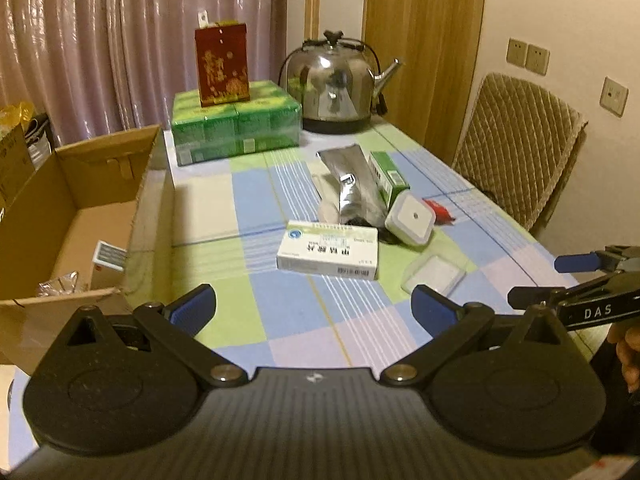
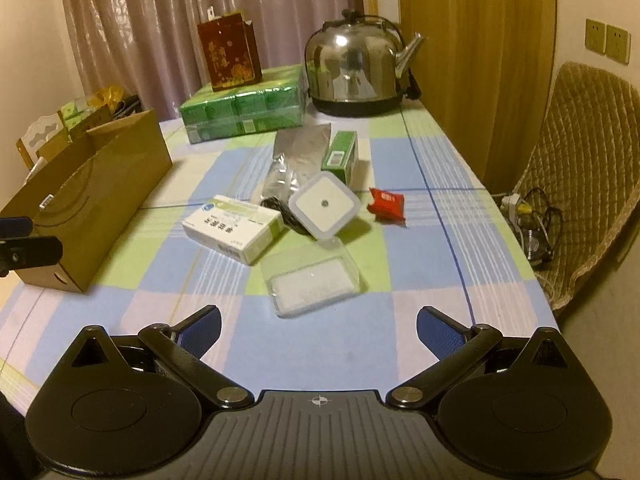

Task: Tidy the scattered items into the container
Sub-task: 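Move both tools back over the remaining table items, then grasp clear plastic container with right tool while left tool grasps white medicine box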

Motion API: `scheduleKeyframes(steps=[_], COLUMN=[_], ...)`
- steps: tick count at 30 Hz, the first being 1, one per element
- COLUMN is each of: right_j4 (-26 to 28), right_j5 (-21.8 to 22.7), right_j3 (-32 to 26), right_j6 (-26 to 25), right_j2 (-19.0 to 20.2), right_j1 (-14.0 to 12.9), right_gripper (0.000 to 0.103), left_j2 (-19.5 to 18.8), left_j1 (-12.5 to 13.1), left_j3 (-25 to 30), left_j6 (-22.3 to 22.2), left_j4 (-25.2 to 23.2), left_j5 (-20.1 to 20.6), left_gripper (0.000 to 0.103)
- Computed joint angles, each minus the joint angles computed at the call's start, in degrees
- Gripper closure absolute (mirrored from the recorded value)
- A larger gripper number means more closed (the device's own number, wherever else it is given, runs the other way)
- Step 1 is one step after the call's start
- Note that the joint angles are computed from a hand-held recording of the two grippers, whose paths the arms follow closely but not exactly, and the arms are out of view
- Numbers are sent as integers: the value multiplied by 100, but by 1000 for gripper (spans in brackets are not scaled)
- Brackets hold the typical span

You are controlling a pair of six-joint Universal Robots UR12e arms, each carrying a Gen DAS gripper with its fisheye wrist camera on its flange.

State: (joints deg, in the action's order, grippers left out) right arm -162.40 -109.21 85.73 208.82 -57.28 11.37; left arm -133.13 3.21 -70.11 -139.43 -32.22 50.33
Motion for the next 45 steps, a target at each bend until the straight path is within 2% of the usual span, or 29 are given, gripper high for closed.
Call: scheduleKeyframes(steps=[8, 18, 25, 30, 38, 39, 42, 45], right_j4=[3, 96, -105, 33, 216, 222, 249, 212], right_j5=[348, 833, 1084, 1199, 1352, 1367, 1456, 1449], right_j3=[-22, -322, -513, -695, -792, -793, -786, -749], right_j6=[-394, -919, -1185, -1551, -1661, -1663, -1656, -1622], right_j2=[86, 375, 551, 682, 798, 805, 806, 790], right_j1=[-138, -343, -434, -483, -543, -550, -576, -587], right_gripper=[2, 2, 2, 2, 2, 3, 19, 19], left_j2=[-68, -267, -475, -661, -980, -1018, -1144, -1320], left_j1=[-82, -205, -306, -381, -511, -527, -580, -617], left_j3=[76, 359, 640, 902, 1356, 1413, 1594, 1859], left_j6=[148, 44, -46, -80, -229, -218, -158, -162], left_j4=[-318, -492, -615, -790, -1088, -1118, -1109, -1077], left_j5=[199, 426, 593, 714, 846, 841, 881, 901], left_gripper=[1, 1, 1, 1, 1, 1, 1, 1])
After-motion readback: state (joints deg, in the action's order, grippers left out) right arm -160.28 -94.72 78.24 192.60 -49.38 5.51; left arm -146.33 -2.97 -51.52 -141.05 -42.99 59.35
